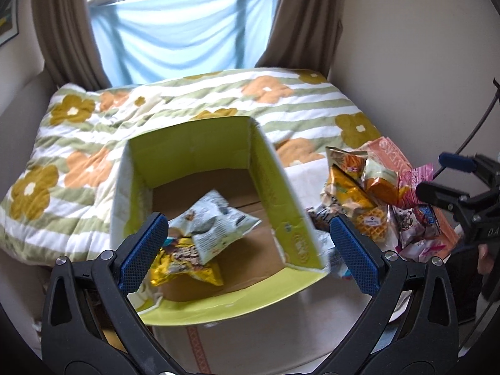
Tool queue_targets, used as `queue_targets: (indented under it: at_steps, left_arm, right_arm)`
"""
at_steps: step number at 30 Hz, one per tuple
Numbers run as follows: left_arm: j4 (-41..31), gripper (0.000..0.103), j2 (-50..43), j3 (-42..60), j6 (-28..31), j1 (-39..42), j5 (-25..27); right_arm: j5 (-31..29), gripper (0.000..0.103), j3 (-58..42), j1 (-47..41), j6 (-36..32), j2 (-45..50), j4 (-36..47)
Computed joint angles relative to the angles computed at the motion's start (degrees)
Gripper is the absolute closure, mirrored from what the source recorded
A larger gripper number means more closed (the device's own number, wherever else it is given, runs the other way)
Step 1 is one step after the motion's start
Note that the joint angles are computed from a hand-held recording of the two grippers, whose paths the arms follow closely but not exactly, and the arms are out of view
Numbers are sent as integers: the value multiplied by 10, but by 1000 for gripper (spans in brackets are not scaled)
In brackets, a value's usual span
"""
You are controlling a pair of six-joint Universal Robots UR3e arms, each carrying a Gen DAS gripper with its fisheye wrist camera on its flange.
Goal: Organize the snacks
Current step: 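Move both tools back to the snack pile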
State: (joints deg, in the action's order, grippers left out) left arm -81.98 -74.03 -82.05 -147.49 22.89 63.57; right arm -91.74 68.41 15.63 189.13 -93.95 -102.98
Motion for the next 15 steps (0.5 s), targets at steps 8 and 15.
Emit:
queue_targets:
  at_steps: [8,15]
  left_arm:
    - [73,0,-169,113,-161,-273,182]
    - [-8,0,-355,305,-224,-404,270]
  right_arm:
    - [151,0,83,-240,-240,-87,53]
    - [230,0,105,-383,-454,-63,101]
